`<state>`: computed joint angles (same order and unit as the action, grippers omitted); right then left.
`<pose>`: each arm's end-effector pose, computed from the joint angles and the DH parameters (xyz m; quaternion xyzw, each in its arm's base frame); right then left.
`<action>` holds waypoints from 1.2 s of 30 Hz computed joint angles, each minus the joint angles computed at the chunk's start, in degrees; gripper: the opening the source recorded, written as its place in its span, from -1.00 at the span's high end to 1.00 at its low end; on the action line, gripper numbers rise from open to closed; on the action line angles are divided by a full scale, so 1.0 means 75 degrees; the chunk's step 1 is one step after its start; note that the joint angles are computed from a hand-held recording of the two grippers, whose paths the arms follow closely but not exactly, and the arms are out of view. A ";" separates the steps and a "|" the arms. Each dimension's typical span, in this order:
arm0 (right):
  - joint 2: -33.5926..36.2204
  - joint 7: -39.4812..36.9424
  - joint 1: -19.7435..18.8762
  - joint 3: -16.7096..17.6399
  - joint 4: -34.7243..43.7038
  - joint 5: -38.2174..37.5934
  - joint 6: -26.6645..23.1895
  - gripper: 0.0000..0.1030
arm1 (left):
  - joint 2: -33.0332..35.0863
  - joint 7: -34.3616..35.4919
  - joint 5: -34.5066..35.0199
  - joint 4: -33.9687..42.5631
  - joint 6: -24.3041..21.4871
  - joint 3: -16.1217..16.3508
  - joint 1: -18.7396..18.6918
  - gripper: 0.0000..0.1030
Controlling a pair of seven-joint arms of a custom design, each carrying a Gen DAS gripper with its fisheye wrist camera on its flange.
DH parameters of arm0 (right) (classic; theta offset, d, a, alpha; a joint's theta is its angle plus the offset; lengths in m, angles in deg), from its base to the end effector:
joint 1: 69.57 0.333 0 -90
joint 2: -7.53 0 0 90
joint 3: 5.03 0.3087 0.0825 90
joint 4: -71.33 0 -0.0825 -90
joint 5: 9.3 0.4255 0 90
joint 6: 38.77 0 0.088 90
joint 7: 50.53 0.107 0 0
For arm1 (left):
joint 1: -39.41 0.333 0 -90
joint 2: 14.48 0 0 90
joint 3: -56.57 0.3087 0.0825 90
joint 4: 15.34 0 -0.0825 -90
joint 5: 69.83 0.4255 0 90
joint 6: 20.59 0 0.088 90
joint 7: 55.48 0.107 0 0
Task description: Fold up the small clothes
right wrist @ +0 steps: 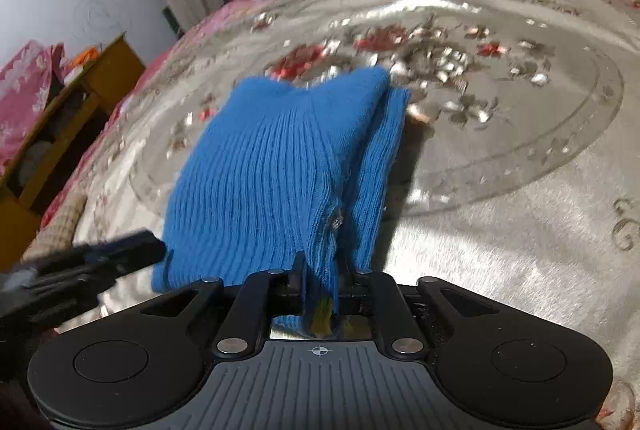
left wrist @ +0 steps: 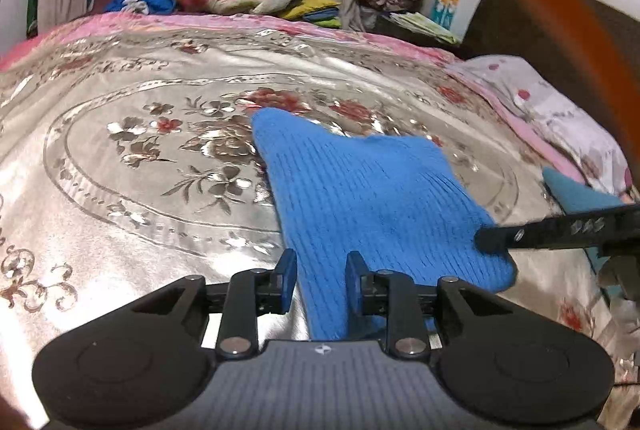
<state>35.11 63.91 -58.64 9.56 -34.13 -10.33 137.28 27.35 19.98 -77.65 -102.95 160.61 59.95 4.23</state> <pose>0.6581 0.2939 0.3299 -0.6425 0.6678 -0.0854 0.3661 0.6693 -0.4131 0.3048 -0.5702 0.6956 -0.4108 0.1493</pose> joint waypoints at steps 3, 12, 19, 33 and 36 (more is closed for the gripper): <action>-0.0057 0.0713 0.0767 -0.0939 -0.0041 -0.0139 0.0661 0.26 | 0.0174 0.0196 -0.0104 0.0249 -0.0011 -0.0600 0.0542 0.26; 0.1380 0.1420 -0.0027 -0.0100 0.1654 -0.0432 0.0266 -0.18 | 0.0795 0.1026 -0.0231 0.1156 -0.0881 -0.1788 0.1441 0.06; 0.1349 0.0901 -0.0562 0.0664 0.1413 -0.0174 0.0317 0.38 | 0.0400 0.1397 -0.0144 0.0569 -0.0832 -0.1848 0.1326 0.24; -0.0431 -0.0439 -0.1639 0.1905 -0.1061 0.0786 0.0582 0.14 | -0.1275 0.2736 -0.1076 -0.2102 -0.0346 -0.3164 0.2262 0.24; -0.0367 0.0133 -0.0887 0.0990 -0.0939 0.0581 0.1201 0.00 | -0.1283 0.2649 -0.0982 -0.1987 -0.0335 -0.2750 0.1887 0.24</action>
